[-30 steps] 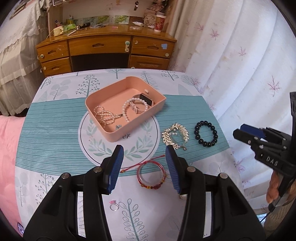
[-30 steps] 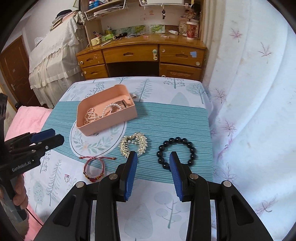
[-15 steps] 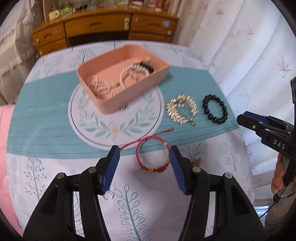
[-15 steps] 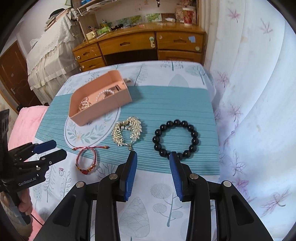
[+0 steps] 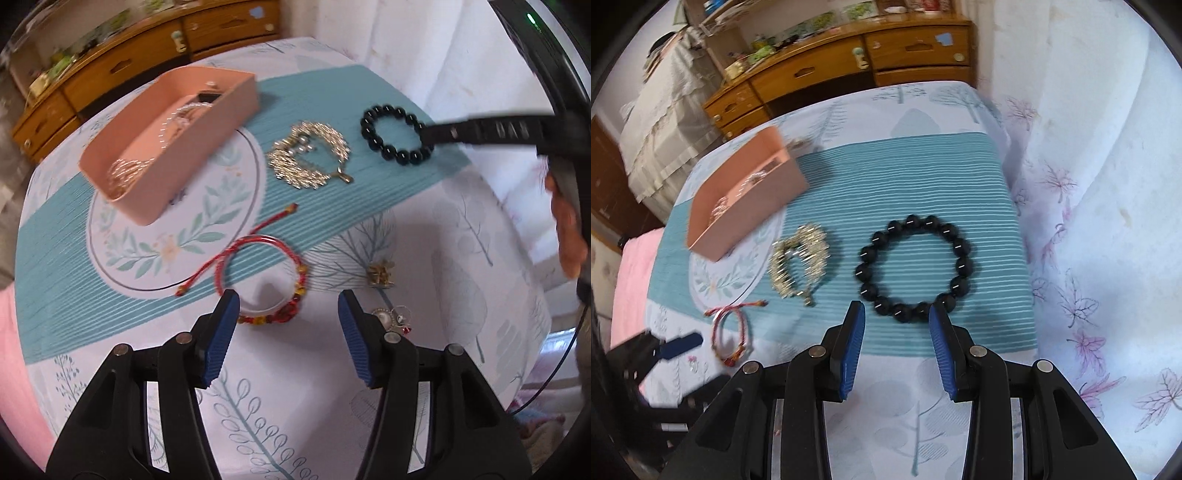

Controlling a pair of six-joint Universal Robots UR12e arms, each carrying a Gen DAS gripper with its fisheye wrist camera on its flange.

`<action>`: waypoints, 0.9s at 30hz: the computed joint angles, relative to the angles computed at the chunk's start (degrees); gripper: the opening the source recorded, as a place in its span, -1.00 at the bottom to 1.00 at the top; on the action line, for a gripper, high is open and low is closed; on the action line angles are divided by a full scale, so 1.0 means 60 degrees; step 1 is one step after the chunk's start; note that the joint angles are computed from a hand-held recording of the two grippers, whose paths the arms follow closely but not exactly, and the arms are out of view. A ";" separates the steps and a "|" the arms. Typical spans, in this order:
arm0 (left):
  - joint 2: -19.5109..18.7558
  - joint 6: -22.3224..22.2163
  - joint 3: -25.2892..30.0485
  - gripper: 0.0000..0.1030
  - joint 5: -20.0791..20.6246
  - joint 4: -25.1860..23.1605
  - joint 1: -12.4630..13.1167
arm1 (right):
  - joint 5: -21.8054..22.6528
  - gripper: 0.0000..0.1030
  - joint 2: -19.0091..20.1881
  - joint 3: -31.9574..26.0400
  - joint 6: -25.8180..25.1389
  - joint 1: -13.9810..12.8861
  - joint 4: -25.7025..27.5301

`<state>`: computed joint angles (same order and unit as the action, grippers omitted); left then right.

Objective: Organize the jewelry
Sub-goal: 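Open both tools and withdraw them from the tray toward the black bead bracelet, then grasp the black bead bracelet with the right tool while the left tool grasps the red string bracelet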

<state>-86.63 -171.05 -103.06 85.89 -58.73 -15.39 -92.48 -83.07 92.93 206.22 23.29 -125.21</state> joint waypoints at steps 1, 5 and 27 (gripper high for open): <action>-0.0068 0.0044 0.0039 0.02 0.0081 -0.0032 -0.0062 | -0.0046 -0.29 0.0003 0.0011 0.0071 -0.0042 0.0009; -0.0238 0.0197 0.0105 0.01 0.0353 -0.0022 -0.0229 | -0.0197 -0.29 0.0067 0.0022 0.0359 -0.0249 0.0049; -0.0882 -0.1303 0.0939 -0.83 -0.1019 -0.1561 0.0367 | -0.1229 -0.71 0.0864 -0.0674 0.0081 -0.0205 0.0921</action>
